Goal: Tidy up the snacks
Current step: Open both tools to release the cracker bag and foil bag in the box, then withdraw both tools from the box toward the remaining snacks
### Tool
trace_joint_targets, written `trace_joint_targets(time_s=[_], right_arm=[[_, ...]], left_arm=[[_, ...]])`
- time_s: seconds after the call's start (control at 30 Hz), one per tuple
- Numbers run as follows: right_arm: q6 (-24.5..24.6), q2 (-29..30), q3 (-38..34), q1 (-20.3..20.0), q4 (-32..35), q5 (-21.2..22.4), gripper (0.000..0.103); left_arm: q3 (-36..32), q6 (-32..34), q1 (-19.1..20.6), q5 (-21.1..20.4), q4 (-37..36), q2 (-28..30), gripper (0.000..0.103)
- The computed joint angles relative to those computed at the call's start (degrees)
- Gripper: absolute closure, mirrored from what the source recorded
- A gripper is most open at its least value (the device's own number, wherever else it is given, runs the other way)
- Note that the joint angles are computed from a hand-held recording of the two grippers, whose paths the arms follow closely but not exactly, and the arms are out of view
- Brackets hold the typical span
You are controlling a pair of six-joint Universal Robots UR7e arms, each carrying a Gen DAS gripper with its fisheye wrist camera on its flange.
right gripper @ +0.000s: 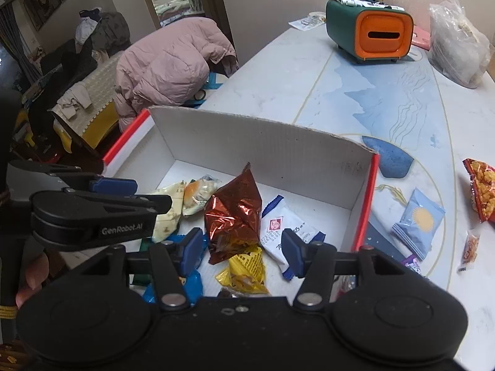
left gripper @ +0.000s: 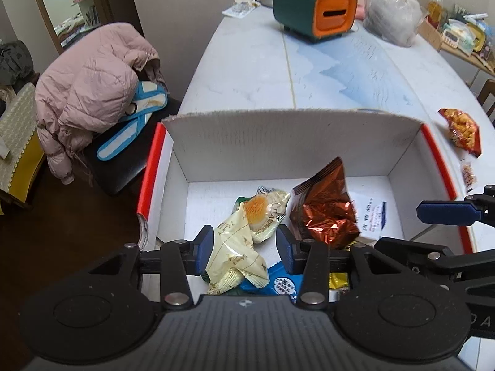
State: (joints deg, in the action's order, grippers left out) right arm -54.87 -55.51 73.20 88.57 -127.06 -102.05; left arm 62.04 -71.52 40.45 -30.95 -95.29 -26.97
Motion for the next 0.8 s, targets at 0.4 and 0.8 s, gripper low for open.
trace_joint_targets(time_s=[0.4,0.8], right_arm=[[0.2,-3.4,-0.4,-1.3,2.6,4.7,0.039],[-2.0,-6.0,-4.1,-4.5,5.8,8.6,0.023]], left_arm=[[1.0,6.7,-3.5,1.6,-9.0,0.2,0.050],[-4.3,14.3,-5.3,1.3,-16.4,5.0,0.042]])
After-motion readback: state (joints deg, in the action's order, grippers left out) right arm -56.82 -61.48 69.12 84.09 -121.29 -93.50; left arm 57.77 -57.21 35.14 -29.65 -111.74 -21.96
